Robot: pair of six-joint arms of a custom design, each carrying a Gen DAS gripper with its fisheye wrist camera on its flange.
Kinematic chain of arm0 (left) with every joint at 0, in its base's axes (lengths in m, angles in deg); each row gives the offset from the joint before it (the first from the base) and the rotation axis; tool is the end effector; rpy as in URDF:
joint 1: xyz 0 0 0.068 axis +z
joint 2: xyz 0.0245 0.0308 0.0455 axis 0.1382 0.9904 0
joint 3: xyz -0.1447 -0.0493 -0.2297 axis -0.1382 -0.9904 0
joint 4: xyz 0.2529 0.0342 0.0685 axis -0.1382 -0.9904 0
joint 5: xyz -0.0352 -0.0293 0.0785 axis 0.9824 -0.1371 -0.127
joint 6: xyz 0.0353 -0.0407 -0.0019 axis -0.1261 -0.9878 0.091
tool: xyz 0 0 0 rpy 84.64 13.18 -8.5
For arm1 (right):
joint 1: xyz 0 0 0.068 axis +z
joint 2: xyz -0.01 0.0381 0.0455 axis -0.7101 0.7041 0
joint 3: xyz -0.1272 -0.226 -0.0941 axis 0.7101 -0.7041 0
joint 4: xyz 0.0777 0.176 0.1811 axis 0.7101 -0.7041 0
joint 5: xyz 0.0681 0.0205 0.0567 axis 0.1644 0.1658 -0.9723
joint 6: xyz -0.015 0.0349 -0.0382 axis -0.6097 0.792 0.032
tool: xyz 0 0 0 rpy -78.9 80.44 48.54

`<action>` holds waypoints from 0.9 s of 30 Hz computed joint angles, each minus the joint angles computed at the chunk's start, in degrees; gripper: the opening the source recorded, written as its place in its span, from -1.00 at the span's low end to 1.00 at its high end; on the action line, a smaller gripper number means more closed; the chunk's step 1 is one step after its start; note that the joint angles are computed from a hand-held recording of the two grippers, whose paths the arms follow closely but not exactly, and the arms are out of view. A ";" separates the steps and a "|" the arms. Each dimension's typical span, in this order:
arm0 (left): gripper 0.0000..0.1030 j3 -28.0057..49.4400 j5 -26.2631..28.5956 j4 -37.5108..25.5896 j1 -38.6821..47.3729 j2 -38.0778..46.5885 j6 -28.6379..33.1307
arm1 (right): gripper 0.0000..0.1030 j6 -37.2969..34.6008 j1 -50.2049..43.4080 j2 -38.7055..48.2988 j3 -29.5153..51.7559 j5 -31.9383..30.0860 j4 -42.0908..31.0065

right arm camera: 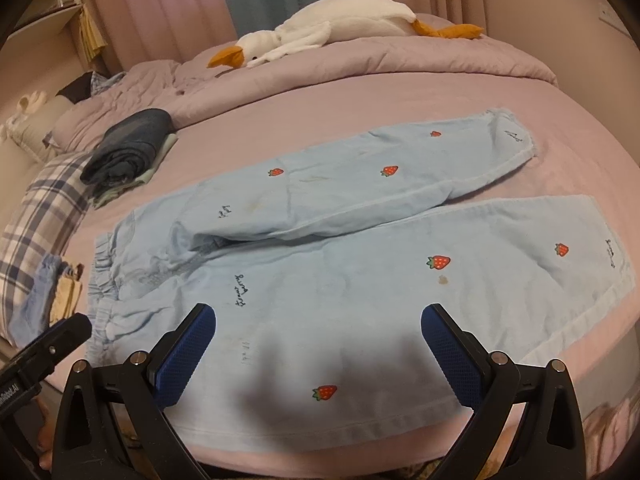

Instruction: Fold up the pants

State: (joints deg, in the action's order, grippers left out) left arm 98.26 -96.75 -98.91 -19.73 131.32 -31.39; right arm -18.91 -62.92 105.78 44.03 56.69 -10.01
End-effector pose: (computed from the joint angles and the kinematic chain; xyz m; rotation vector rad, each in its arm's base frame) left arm 0.2266 -0.1104 0.2086 -0.2974 2.4048 -0.2679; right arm 0.2885 -0.0760 0.2169 -0.0990 2.4747 0.3383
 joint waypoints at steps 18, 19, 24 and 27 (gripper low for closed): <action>0.90 1.74 0.01 -1.75 0.04 1.85 0.38 | 1.00 0.45 -1.01 0.16 0.32 -0.12 0.08; 0.90 1.81 -0.03 -1.79 0.02 1.97 0.39 | 1.00 0.48 -1.14 0.21 0.37 -0.13 0.04; 0.90 2.29 0.45 -1.81 0.07 2.74 0.57 | 1.00 0.73 -1.59 0.35 0.51 -0.20 0.10; 0.90 2.71 0.57 -1.98 0.02 3.34 0.79 | 1.00 0.92 -1.86 0.43 0.49 -0.18 0.21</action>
State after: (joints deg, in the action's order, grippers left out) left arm 100.97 -96.18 -100.90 -19.70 134.66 -30.60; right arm -17.99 -64.78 106.21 44.52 56.51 -9.80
